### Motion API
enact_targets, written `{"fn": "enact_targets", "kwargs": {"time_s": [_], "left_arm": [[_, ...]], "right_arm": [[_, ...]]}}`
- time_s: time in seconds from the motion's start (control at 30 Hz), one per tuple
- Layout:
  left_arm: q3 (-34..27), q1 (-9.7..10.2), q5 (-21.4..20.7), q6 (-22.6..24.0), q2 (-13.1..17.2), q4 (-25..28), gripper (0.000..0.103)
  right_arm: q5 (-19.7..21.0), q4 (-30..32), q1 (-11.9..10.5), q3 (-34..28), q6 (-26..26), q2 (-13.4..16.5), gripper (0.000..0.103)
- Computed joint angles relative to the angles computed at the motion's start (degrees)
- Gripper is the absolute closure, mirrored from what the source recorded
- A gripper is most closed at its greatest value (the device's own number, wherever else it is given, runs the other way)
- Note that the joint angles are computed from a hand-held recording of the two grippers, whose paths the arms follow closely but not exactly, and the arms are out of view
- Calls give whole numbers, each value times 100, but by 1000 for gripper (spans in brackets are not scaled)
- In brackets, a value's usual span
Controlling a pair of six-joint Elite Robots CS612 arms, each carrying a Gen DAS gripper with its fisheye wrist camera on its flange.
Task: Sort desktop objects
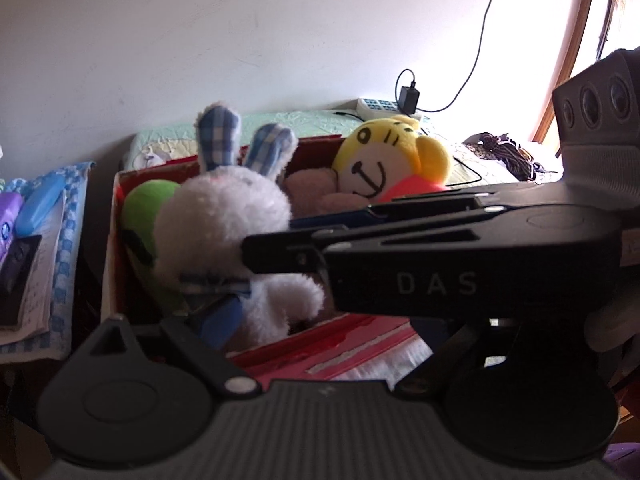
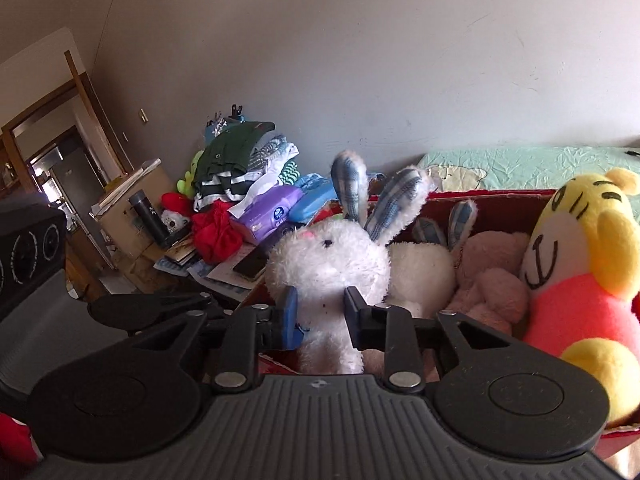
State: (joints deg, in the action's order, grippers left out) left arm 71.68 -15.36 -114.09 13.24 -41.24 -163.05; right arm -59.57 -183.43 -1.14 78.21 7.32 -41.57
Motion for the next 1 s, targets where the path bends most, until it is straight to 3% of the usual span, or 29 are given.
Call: {"fn": "enact_targets", "kwargs": {"time_s": [0.1,0.17,0.33,0.47,0.57,0.63,0.73,0.87,1.0], "left_arm": [[-70,7,16,-152,44,7,13],[-83,10,-24,-180,54,-8,11],[-66,-16,-20,-60,21,65,10],[93,-76,203,-22,-107,-190,9],[197,-114,417,-51,-164,-408,1],[217,-158,661,-114,-177,-386,2],[230,-184,654,-345,-205,-249,4],[424,-331,806,-384,-341,-447,4],[492,-596,1464,-421,-423,-432,4]], "right_arm": [[-239,49,27,-27,297,11,59],[-85,-59,-16,7,577,14,59],[-220,-466,-50,210,935,-60,59],[-390,-728,-113,397,1305,-143,60],[-415,-960,-182,521,1572,-198,60],[-408,-1013,-231,593,1638,-242,60],[-312,-1148,-317,713,1739,-297,59],[-326,-1208,-424,921,1830,-427,59],[-364,-1291,-539,1161,1864,-586,59]]}}
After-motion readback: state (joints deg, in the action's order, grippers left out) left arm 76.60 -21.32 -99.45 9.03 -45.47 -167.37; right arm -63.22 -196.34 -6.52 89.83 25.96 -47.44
